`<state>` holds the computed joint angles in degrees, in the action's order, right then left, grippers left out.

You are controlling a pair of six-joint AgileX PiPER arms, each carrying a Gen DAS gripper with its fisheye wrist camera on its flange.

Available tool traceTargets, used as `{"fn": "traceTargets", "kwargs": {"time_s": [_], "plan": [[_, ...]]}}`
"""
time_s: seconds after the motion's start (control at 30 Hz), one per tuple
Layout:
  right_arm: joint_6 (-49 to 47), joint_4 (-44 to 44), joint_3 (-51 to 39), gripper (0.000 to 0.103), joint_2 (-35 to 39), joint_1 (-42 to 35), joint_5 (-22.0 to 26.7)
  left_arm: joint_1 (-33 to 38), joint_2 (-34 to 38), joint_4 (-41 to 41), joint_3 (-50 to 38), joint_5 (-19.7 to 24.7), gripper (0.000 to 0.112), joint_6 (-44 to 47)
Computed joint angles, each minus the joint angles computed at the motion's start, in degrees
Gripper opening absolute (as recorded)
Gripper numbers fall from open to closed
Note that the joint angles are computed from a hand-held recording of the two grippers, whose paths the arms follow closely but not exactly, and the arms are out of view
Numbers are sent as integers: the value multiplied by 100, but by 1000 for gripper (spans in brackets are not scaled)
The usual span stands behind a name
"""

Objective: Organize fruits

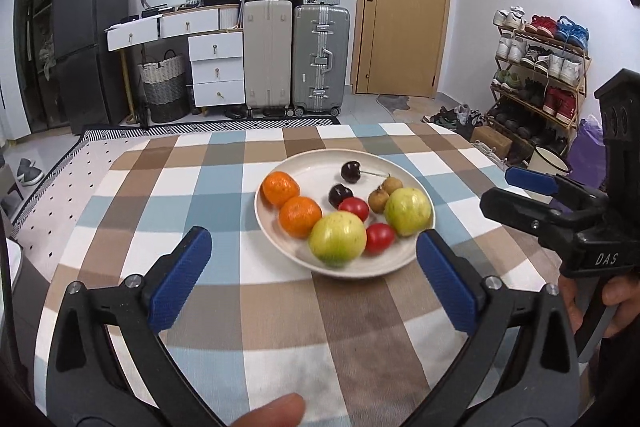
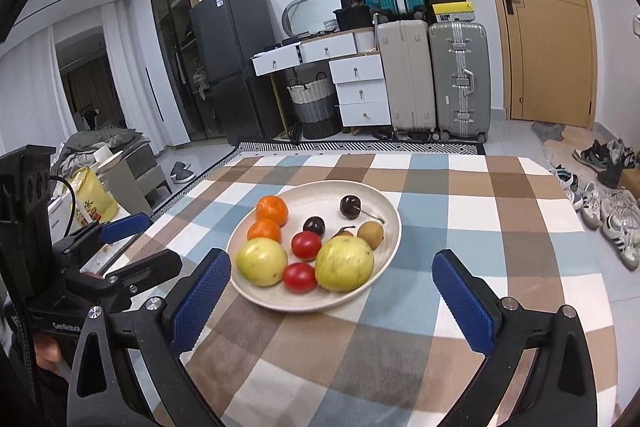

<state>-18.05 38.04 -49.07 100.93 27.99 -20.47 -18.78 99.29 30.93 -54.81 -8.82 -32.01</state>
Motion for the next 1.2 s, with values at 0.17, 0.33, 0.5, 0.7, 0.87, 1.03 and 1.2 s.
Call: {"fn": "traceTargets", "kwargs": {"time_s": [0.17,0.33,0.5,0.7,0.87,1.03,1.2], "plan": [[166,-69,449,103,-147,220,-424,1,-279,-1263,595,-395,102,1236],[364,-204,763,103,-136,395,-821,84,-443,-1859,1156,-1016,102,1785],[391,-209,912,103,12,558,-1287,104,-370,-2112,1254,-1326,102,2018],[601,-436,1020,103,39,577,-1572,101,-182,-2345,1273,-1589,102,2203],[613,-407,1099,103,5,619,-1719,176,-93,-2045,1154,-1552,102,1865],[448,-190,1099,103,18,688,-1824,181,-71,-2094,1159,-1599,102,1886],[260,40,1077,103,26,770,-1863,170,-35,-2039,1091,-1527,102,1851]]}}
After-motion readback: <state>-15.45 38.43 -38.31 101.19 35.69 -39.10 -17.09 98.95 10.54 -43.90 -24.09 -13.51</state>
